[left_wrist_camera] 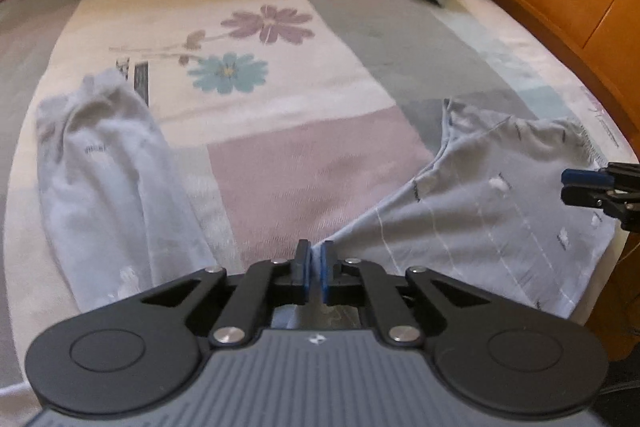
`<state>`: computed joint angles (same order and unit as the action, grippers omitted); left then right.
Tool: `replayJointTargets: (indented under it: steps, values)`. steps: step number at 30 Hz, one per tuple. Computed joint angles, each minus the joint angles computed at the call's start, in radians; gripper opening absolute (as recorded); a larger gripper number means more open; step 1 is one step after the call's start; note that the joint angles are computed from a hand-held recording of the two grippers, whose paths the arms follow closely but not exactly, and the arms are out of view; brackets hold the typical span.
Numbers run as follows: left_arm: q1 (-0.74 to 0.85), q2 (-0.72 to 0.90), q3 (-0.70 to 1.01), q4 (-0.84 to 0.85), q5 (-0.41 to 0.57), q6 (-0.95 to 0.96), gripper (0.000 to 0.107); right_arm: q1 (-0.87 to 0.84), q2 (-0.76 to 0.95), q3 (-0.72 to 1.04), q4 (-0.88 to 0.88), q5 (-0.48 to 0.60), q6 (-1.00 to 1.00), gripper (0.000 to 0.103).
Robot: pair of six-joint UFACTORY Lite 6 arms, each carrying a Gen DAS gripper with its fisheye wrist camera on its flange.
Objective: Fold clothes
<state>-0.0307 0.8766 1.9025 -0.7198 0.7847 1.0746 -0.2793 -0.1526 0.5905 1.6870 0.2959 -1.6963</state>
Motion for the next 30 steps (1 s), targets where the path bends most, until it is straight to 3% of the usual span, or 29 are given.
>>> replayJointTargets:
  steps: [3, 7, 10, 16, 20, 22, 24, 26, 30]
  values:
    - [0.008, -0.033, -0.037, -0.035, -0.013, 0.005, 0.010, 0.012, 0.003, 0.005, -0.031, -0.029, 0.018, 0.045]
    - [0.017, -0.147, -0.132, -0.149, -0.032, 0.088, 0.009, -0.012, -0.014, -0.008, -0.101, -0.075, 0.039, 0.048]
    - [-0.003, -0.162, -0.131, -0.213, 0.044, 0.111, 0.010, -0.074, -0.019, -0.019, -0.122, -0.100, 0.005, 0.052]
    - [-0.127, -0.118, -0.165, -0.193, 0.044, 0.072, 0.011, -0.254, 0.121, 0.071, 0.138, -0.016, -0.356, 0.053]
    - [-0.180, -0.154, -0.284, -0.169, -0.107, 0.020, 0.011, -0.304, 0.347, 0.222, 0.283, 0.021, -0.523, 0.052]
    - [-0.170, -0.190, -0.340, -0.196, -0.132, 0.008, 0.015, -0.341, 0.400, 0.255, 0.306, 0.065, -0.597, 0.051]
    - [-0.169, -0.256, -0.409, -0.166, -0.176, -0.039, 0.015, -0.379, 0.427, 0.283, 0.248, 0.096, -0.590, 0.049]
    - [-0.169, -0.325, -0.475, -0.141, -0.208, -0.047, 0.022, -0.420, 0.385, 0.283, 0.069, 0.119, -0.453, 0.051]
    - [-0.192, -0.409, -0.577, -0.147, -0.248, -0.008, 0.028, -0.521, 0.196, 0.157, -0.155, 0.251, -0.350, 0.059]
